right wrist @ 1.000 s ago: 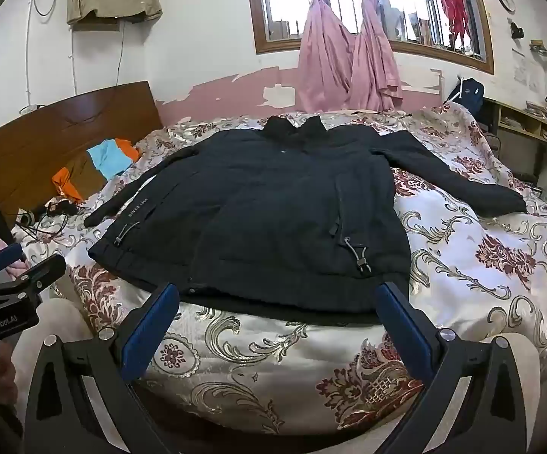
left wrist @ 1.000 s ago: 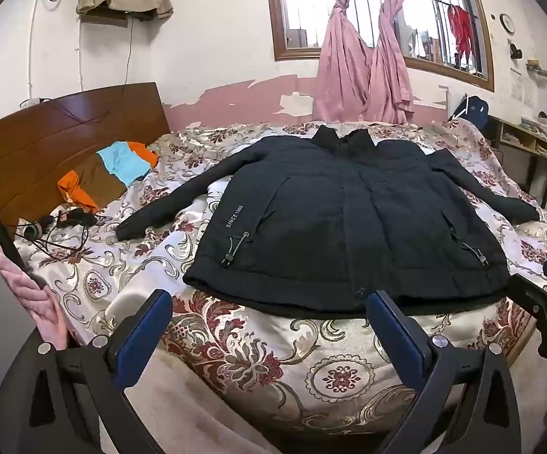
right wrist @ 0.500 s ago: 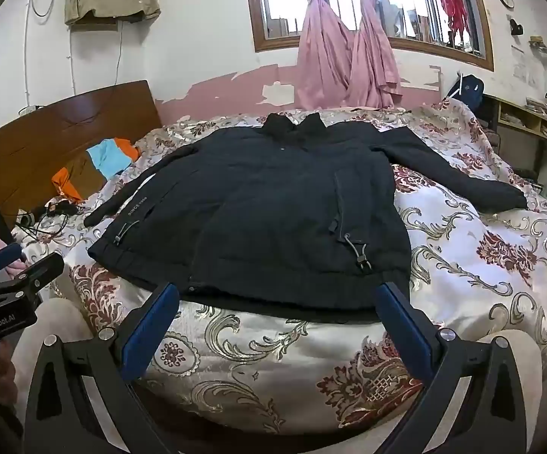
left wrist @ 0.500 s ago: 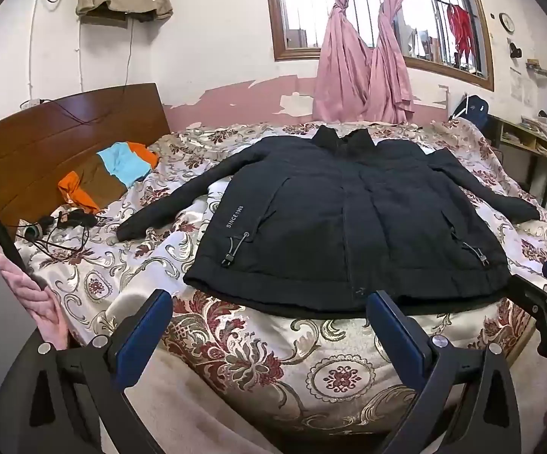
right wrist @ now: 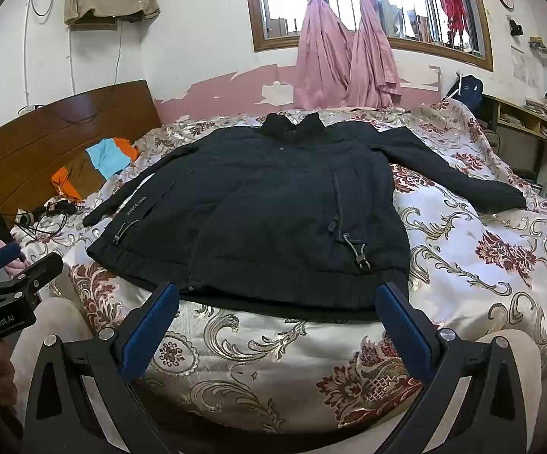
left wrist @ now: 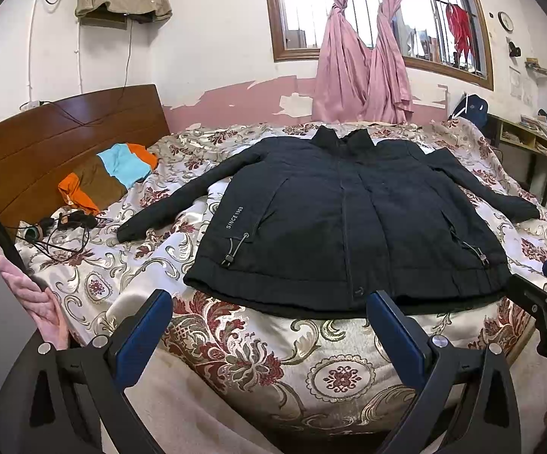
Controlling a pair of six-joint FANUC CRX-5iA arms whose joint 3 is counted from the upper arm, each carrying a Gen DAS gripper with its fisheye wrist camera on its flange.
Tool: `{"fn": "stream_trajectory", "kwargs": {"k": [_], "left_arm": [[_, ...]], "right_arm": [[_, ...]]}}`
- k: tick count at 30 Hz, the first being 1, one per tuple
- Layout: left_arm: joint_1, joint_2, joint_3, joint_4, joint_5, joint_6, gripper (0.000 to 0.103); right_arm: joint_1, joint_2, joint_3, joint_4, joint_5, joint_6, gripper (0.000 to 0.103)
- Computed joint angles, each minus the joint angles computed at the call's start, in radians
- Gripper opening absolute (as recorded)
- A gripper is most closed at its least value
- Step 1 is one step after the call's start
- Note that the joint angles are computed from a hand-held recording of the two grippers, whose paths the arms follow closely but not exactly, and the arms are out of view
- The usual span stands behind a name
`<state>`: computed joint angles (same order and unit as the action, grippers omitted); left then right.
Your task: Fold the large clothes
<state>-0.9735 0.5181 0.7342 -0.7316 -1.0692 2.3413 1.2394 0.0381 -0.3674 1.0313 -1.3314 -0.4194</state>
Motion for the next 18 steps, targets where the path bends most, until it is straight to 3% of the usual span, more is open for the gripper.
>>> {"fn": "stream_trajectory", "kwargs": {"k": [18], "left_arm": [[-0.007, 0.004, 0.005, -0.002, -0.003, 0.001, 0.103]], "right_arm": [[0.0, 0.001, 0.001, -0.001, 0.001, 0.0, 0.102]]}}
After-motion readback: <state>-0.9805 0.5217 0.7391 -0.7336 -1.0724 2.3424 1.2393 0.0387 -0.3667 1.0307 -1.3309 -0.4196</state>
